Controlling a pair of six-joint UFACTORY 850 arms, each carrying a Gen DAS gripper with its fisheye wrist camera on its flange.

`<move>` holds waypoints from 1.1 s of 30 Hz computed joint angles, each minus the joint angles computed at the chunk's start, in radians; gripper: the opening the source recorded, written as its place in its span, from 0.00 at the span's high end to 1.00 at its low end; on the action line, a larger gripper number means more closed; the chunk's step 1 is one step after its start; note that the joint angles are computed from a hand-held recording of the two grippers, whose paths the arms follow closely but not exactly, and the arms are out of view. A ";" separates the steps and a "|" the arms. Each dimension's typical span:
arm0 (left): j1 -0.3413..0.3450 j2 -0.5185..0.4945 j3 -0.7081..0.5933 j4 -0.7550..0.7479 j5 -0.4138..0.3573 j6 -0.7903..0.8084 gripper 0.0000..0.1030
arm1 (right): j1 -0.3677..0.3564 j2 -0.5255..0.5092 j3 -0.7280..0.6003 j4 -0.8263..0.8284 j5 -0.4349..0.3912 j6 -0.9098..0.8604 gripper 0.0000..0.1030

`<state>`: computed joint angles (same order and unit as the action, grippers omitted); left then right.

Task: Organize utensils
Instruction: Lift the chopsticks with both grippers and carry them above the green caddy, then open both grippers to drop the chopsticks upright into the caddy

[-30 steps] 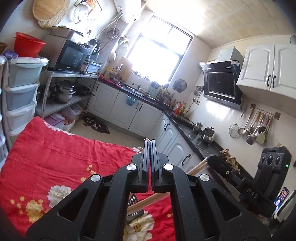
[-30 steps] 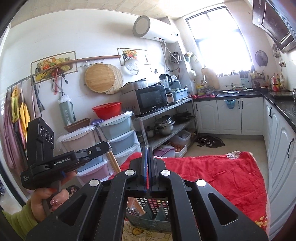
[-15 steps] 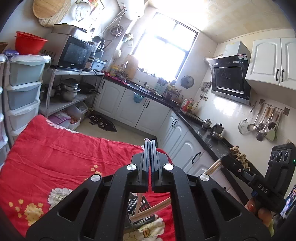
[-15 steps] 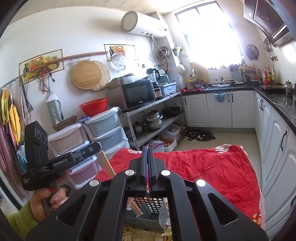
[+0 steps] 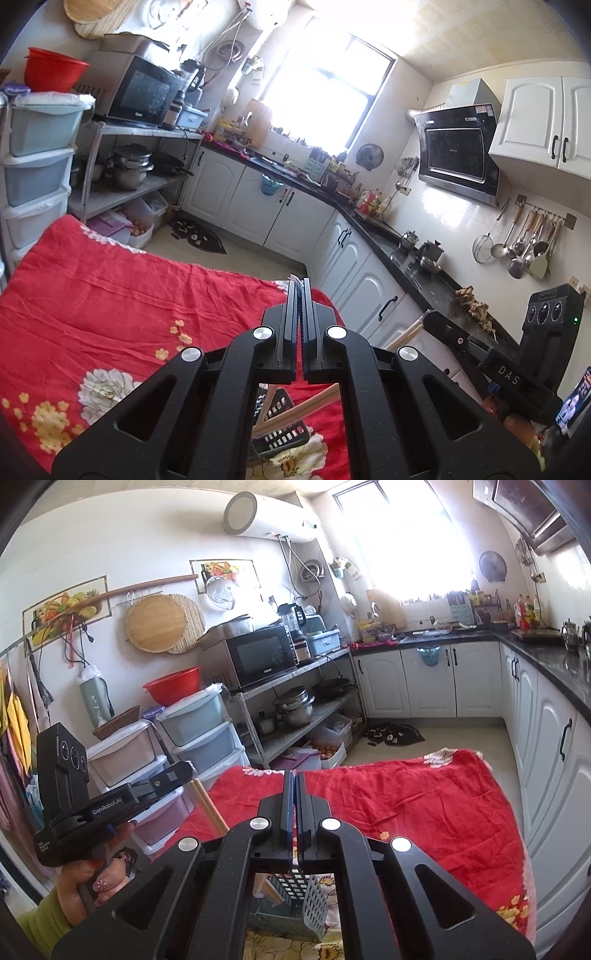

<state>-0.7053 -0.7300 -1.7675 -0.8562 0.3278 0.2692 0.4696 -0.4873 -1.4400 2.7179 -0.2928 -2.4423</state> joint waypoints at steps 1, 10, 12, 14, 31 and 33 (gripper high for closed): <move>0.000 -0.004 -0.002 0.000 -0.001 -0.004 1.00 | 0.001 -0.006 -0.003 -0.012 0.004 0.017 0.99; 0.005 -0.038 -0.026 0.003 -0.043 -0.005 1.00 | 0.005 -0.048 -0.026 -0.210 0.008 0.222 0.98; 0.003 -0.041 -0.027 -0.021 -0.042 0.026 1.00 | 0.005 -0.059 -0.035 -0.295 0.007 0.308 0.98; 0.000 -0.041 -0.022 -0.054 -0.036 0.067 0.95 | 0.005 -0.067 -0.042 -0.383 0.001 0.393 0.98; -0.041 0.044 0.124 -0.245 0.090 0.276 0.28 | 0.039 -0.041 0.015 -0.299 0.042 0.258 0.56; -0.047 0.057 0.146 -0.259 0.107 0.289 0.19 | 0.044 -0.034 0.029 -0.231 0.044 0.178 0.55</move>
<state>-0.7521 -0.6730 -1.6212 -1.1154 0.4351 0.5585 0.5132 -0.5210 -1.4112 2.4872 -0.2485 -2.2640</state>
